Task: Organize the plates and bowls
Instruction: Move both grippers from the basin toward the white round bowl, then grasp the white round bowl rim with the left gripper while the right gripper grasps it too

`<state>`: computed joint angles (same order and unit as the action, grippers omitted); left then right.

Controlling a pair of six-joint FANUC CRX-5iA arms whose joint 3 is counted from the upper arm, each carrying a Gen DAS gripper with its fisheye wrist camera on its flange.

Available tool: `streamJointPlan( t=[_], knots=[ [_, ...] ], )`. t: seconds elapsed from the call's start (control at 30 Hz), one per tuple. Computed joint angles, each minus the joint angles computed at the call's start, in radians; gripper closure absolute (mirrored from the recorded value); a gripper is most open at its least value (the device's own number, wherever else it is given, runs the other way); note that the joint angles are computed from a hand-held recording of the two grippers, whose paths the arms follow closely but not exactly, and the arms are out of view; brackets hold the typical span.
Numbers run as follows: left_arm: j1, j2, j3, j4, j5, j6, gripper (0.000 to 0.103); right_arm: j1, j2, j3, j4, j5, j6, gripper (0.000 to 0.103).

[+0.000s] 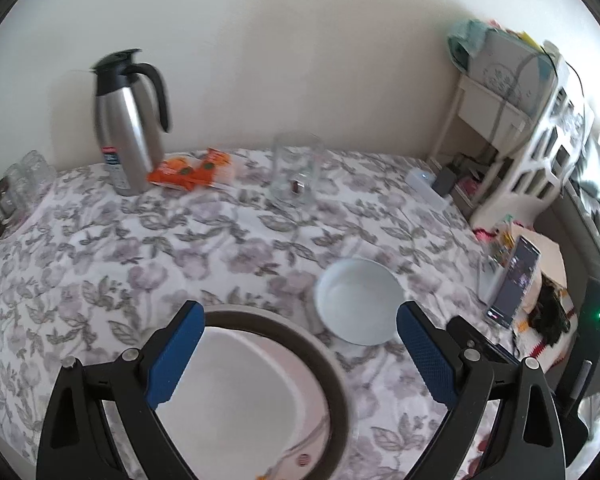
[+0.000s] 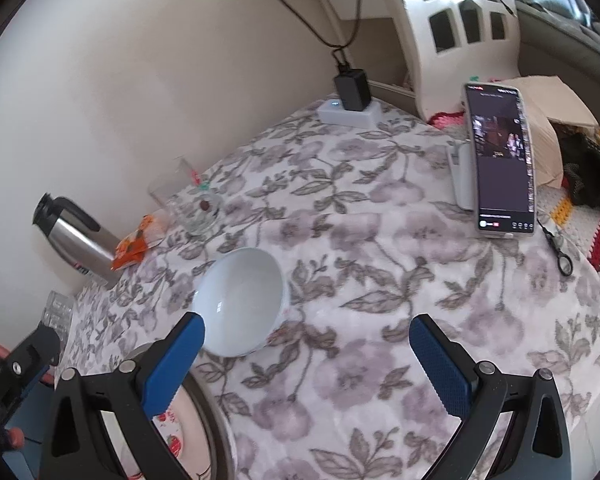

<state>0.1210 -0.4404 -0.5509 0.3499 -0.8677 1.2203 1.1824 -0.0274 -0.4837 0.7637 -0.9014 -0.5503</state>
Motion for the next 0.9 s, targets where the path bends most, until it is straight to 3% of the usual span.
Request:
streamJointPlan(
  t=[0.3, 0.4, 0.5, 0.67, 0.73, 0.9],
  knots=[
    [-0.09, 0.155, 0.11, -0.059, -0.06, 0.148, 0.006, -0.056, -0.011, -0.047, -0.04, 0.105, -0.024, 0.0],
    [-0.138, 0.209, 0.176, -0.147, -0.081, 0.227, 0.007, -0.069, 0.007, -0.04, -0.061, 0.128, 0.004, 0.0],
    [-0.158, 0.262, 0.214, -0.142, -0.104, 0.23, 0.01, -0.082, 0.019, -0.042, -0.058, 0.163, 0.015, 0.002],
    [-0.201, 0.364, 0.314, -0.233, -0.162, 0.336, 0.029, -0.101, 0.046, -0.028, -0.065, 0.19, 0.033, 0.008],
    [-0.197, 0.397, 0.328, -0.216, -0.172, 0.343, 0.033, -0.111, 0.051, -0.03, -0.064, 0.207, 0.032, 0.018],
    [-0.236, 0.476, 0.401, -0.31, -0.197, 0.405, 0.045, -0.143, 0.07, -0.036, -0.076, 0.281, 0.046, 0.026]
  ],
)
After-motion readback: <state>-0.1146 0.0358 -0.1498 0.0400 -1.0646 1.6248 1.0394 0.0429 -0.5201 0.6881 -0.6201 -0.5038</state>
